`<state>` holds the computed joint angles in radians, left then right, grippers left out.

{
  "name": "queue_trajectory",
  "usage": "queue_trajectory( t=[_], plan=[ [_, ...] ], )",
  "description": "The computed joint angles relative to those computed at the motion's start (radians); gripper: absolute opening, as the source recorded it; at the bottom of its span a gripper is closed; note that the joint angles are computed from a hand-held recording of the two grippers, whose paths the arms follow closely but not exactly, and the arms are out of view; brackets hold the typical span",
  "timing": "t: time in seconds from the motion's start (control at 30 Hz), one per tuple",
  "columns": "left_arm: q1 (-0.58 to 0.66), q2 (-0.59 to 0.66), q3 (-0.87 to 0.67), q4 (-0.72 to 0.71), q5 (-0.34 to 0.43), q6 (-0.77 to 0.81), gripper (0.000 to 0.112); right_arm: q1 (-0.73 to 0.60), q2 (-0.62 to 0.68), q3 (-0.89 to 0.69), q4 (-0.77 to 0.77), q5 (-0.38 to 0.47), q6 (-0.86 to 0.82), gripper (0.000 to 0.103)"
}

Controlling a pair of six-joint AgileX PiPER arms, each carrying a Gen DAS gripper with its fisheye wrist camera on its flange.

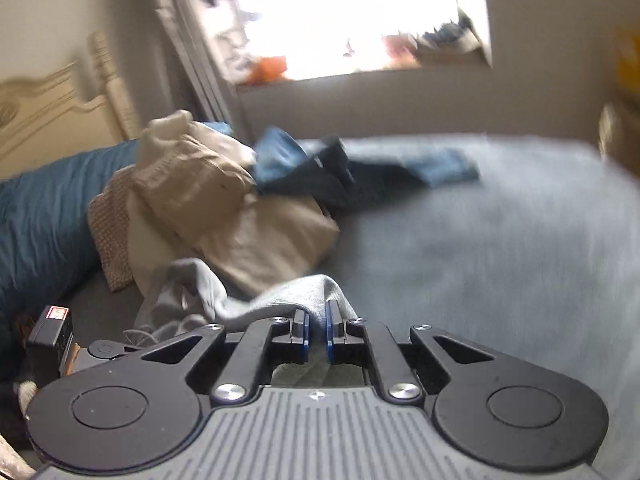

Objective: Fold clothes
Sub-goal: 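Hold the sweatshirt edge with the left gripper while the right gripper lifts and spreads it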

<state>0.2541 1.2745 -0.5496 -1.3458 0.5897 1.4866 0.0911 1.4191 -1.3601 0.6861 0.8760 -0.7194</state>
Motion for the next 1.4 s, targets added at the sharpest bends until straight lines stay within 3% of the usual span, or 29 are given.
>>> queue_trajectory(
  t=[0.13, 0.23, 0.33, 0.4, 0.47, 0.53, 0.6, 0.7, 0.77, 0.87, 1.13, 1.27, 1.4],
  plan=[
    [0.046, 0.053, -0.030, 0.015, 0.029, -0.049, 0.008, 0.119, 0.040, -0.089, -0.002, -0.107, -0.108, 0.006],
    [0.020, 0.105, -0.054, 0.047, -0.008, -0.096, 0.008, 0.181, 0.140, -0.123, -0.173, -0.197, 0.039, 0.010],
    [-0.003, 0.148, -0.063, 0.038, -0.034, -0.094, 0.008, 0.171, 0.220, -0.112, -0.373, -0.255, 0.277, 0.026],
    [-0.006, 0.171, -0.067, 0.019, -0.042, -0.074, 0.008, 0.119, 0.252, -0.085, -0.340, -0.279, 0.318, 0.029],
    [0.002, 0.193, -0.077, 0.008, -0.032, -0.059, 0.009, 0.033, 0.230, -0.053, -0.164, -0.223, 0.303, 0.031],
    [0.015, 0.217, -0.095, 0.008, -0.014, -0.056, 0.011, -0.050, 0.203, -0.022, 0.036, -0.112, 0.177, 0.036],
    [0.025, 0.240, -0.111, 0.011, 0.000, -0.060, 0.011, -0.118, 0.171, 0.039, 0.197, 0.016, 0.021, 0.058],
    [0.043, 0.252, -0.105, -0.008, 0.022, -0.045, 0.011, -0.135, 0.161, 0.098, 0.220, 0.210, -0.020, 0.073],
    [0.054, 0.256, -0.099, -0.015, 0.037, -0.042, 0.011, -0.099, 0.155, 0.170, 0.175, 0.242, 0.029, 0.074],
    [0.069, 0.259, -0.091, -0.032, 0.062, -0.038, 0.014, -0.031, 0.161, 0.282, 0.132, 0.151, 0.108, 0.074],
    [0.079, 0.212, -0.026, -0.096, 0.076, -0.014, 0.029, 0.018, 0.290, 0.406, 0.399, -0.063, 0.076, 0.076],
    [0.084, 0.179, 0.009, -0.101, 0.086, -0.002, 0.035, 0.015, 0.310, 0.444, 0.474, -0.112, 0.056, 0.067],
    [0.064, 0.136, 0.052, -0.127, 0.069, 0.046, 0.042, 0.062, 0.273, 0.463, 0.450, -0.190, 0.018, 0.054]
  ],
)
